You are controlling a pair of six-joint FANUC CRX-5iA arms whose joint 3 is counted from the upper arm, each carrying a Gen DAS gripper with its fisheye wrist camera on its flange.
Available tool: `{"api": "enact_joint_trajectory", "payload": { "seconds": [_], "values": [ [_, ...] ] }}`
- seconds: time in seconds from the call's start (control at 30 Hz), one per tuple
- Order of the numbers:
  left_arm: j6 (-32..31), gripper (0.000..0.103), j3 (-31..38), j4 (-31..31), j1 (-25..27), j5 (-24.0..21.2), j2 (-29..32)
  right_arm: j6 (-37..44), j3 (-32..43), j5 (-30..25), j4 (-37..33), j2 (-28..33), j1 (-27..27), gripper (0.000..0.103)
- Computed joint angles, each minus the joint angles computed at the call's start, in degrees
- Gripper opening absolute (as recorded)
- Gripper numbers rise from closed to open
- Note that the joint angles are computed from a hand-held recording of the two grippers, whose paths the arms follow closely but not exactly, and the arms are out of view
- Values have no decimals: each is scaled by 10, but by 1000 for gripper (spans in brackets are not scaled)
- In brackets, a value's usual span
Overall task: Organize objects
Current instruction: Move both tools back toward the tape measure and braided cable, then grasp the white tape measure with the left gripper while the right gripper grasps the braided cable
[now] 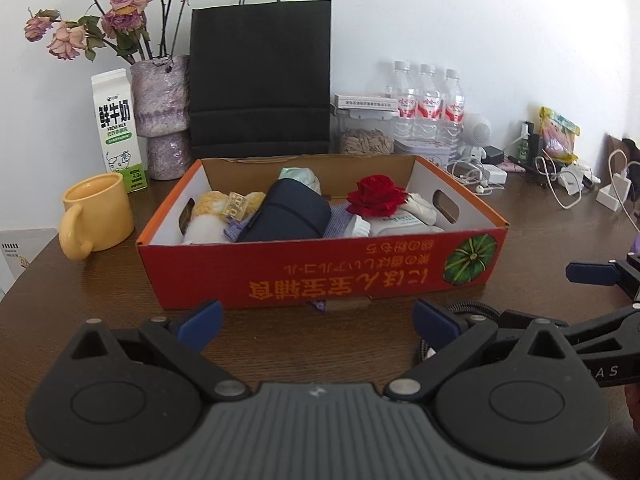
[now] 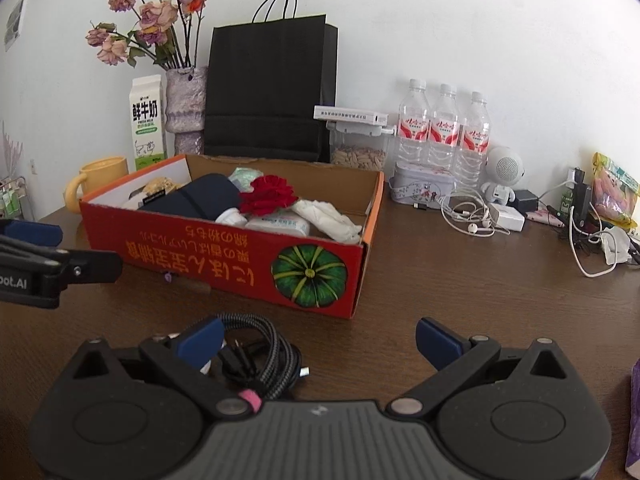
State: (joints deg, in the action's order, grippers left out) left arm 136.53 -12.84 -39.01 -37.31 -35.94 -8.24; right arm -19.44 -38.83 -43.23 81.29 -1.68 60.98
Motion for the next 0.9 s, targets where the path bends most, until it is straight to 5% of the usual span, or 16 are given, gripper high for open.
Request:
{"api": "enact_joint_trajectory", "payload": {
  "seconds": [0.1, 0.17, 0.23, 0.43, 0.53, 0.6, 0.77, 0.9],
  "values": [
    [-45, 103, -11, 28, -1, 18, 2, 18, -5, 12, -25, -4, 4, 99],
    [-66, 103, -11, 31, -10, 20, 7, 21, -8, 38, -35, -9, -4, 90],
    [-73, 103, -9, 24, -21, 17, 13, 15, -16, 77, -37, -19, -19, 68],
    [-124, 102, -17, 50, -20, 50, 22, -43, -41, 168, 11, -41, -63, 51],
    [-162, 92, -17, 81, -11, 67, 33, -51, -42, 188, 20, -42, -72, 42],
    [-194, 76, -22, 113, -1, 80, 38, -66, -45, 198, 32, -43, -79, 38],
    [-260, 66, -35, 171, 14, 112, 46, -99, -51, 224, 65, -46, -96, 31],
    [-317, 41, -46, 214, 20, 131, 51, -105, -52, 222, 74, -45, -96, 29]
  ]
}}
